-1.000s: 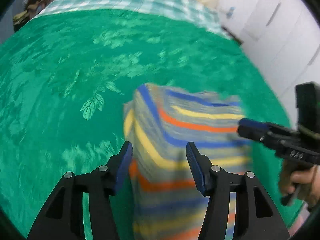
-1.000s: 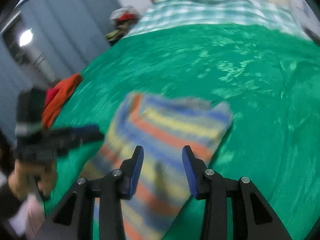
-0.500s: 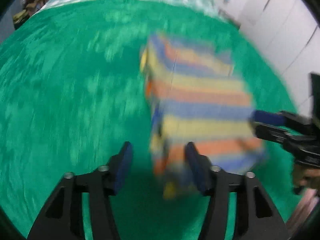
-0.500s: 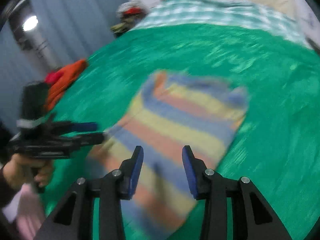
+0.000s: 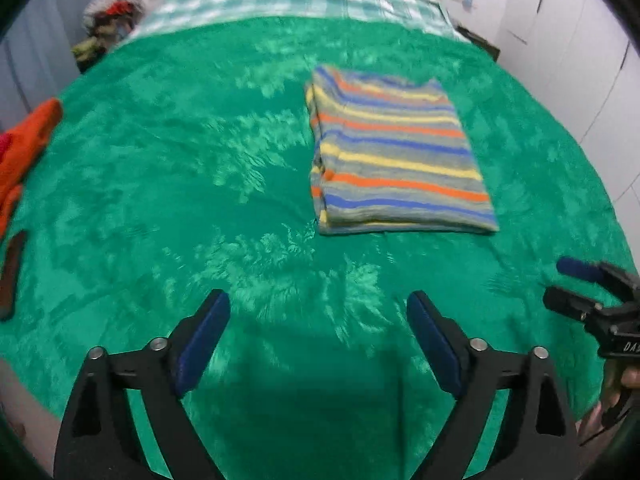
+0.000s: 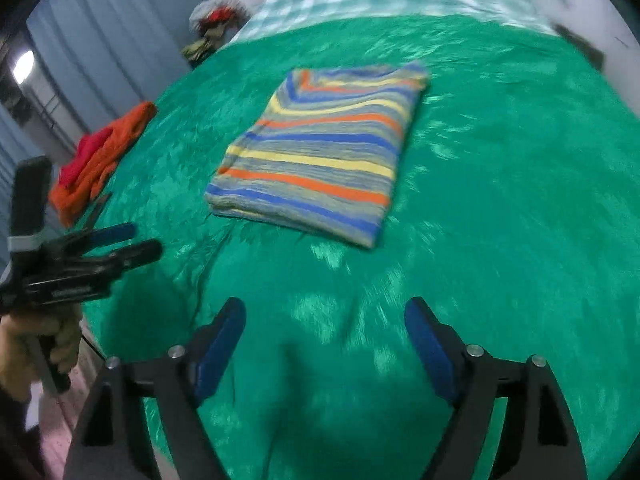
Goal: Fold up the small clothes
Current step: 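Withdraw both open tools from the folded sweater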
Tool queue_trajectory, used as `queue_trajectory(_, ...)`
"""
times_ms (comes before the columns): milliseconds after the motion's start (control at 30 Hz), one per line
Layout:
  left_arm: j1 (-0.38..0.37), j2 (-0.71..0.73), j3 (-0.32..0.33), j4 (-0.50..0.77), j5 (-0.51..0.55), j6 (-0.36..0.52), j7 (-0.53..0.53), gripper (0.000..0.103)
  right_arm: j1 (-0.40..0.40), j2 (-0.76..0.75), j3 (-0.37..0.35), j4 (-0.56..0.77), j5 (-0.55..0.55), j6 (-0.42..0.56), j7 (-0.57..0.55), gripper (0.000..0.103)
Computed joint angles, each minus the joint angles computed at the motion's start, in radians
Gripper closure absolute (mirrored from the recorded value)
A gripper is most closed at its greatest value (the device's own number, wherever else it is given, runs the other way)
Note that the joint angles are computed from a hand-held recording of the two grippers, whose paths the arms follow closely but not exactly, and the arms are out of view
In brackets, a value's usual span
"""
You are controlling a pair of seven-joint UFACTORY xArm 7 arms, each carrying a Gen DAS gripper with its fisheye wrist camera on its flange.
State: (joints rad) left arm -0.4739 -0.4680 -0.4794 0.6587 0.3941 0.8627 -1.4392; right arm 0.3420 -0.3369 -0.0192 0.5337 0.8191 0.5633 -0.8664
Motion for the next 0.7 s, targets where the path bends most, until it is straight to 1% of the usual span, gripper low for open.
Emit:
queue_trajectory(67, -0.006, -0.002, -0.04, 0.039, -0.001, 0.077, -0.039, 0.01, -0.026, -0.088, 0.002, -0.057, -0.038, 0.022, 0.065, 0.02)
queue_trajectory(133, -0.009, 0.017, -0.059, 0.068, 0.01, 0.115, -0.068, 0.009, -0.049, -0.163, -0.008, -0.115, -0.075, 0.036, 0.121, 0.019)
queue_trajectory(200, -0.017, 0.033, -0.072, 0.096, 0.022, 0.154, -0.095, 0.009, -0.06, -0.207, -0.019, -0.152, -0.112, 0.044, 0.166, 0.017)
queue_trajectory(300, -0.029, 0.057, -0.073, 0.123, 0.048, 0.18, -0.122, 0.008, -0.084, -0.271, -0.026, -0.199, -0.185, 0.062, 0.242, 0.016)
queue_trajectory(400, -0.049, 0.071, -0.075, 0.143, 0.066, 0.215, -0.138, 0.008, -0.097, -0.338, -0.04, -0.238, -0.247, 0.065, 0.284, 0.011)
queue_trajectory(433, -0.055, 0.077, -0.074, 0.149, 0.071, 0.223, -0.142, 0.008, -0.105, -0.369, -0.042, -0.253, -0.272, 0.066, 0.296, 0.011)
queue_trajectory(600, -0.084, 0.098, -0.061, 0.161, 0.078, 0.243, -0.156, 0.008, -0.087, -0.411, -0.061, -0.275, -0.333, 0.053, 0.343, 0.011)
queue_trajectory(700, -0.098, 0.105, -0.048, 0.16, 0.079, 0.243, -0.148, 0.008, -0.092, -0.414, -0.031, -0.275, -0.384, 0.036, 0.395, 0.011)
